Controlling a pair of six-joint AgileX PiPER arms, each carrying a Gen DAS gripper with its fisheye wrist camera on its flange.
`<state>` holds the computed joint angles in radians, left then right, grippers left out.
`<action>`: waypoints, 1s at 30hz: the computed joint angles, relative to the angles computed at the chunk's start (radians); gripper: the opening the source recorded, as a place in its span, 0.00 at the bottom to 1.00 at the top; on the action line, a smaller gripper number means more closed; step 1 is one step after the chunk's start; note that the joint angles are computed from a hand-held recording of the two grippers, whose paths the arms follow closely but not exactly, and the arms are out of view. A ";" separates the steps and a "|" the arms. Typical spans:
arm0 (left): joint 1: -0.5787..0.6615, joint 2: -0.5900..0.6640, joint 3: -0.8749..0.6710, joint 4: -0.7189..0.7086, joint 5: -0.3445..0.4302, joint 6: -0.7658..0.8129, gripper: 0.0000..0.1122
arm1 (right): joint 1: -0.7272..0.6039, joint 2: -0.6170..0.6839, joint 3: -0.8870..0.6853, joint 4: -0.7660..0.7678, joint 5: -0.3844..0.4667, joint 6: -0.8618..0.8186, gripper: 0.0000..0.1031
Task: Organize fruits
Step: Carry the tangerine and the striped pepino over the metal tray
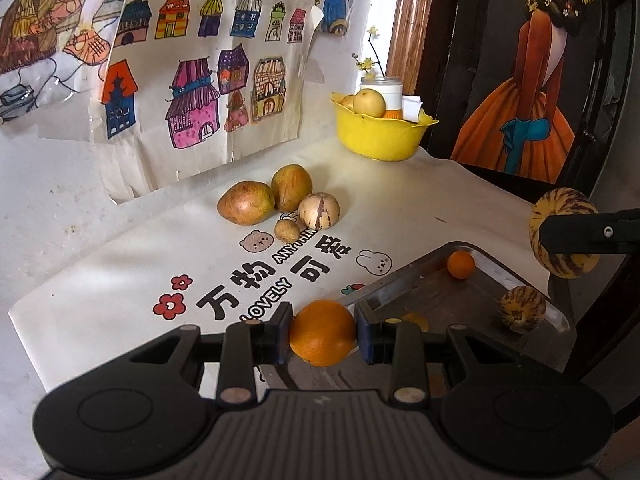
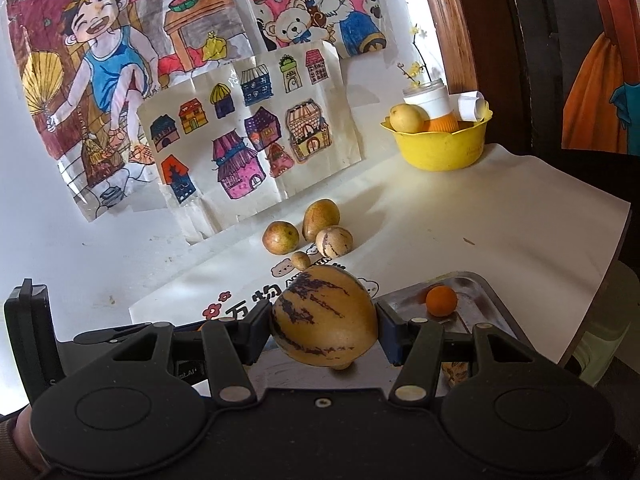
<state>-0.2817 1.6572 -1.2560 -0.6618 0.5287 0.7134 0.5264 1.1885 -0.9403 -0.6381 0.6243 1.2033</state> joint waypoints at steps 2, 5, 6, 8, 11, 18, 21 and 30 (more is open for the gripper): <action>-0.002 0.013 -0.009 0.003 0.000 -0.003 0.32 | -0.015 0.009 0.003 0.011 -0.013 -0.012 0.55; -0.006 0.031 -0.020 0.004 -0.001 -0.005 0.32 | -0.039 0.028 0.004 0.041 -0.032 -0.046 0.55; -0.008 0.037 -0.023 0.004 -0.003 -0.005 0.32 | -0.046 0.035 0.003 0.050 -0.037 -0.059 0.55; -0.013 0.048 -0.030 0.007 -0.003 -0.011 0.32 | -0.062 0.044 0.003 0.070 -0.049 -0.083 0.55; -0.018 0.063 -0.036 0.006 -0.005 -0.014 0.32 | -0.080 0.056 0.003 0.089 -0.060 -0.107 0.55; -0.033 0.086 -0.038 0.013 -0.010 -0.015 0.32 | -0.122 0.085 0.015 0.142 -0.094 -0.166 0.55; -0.040 0.099 -0.043 0.024 -0.013 -0.026 0.32 | -0.135 0.095 0.027 0.153 -0.112 -0.173 0.55; -0.063 0.131 -0.063 0.055 -0.028 -0.062 0.32 | -0.189 0.125 0.070 0.208 -0.163 -0.227 0.55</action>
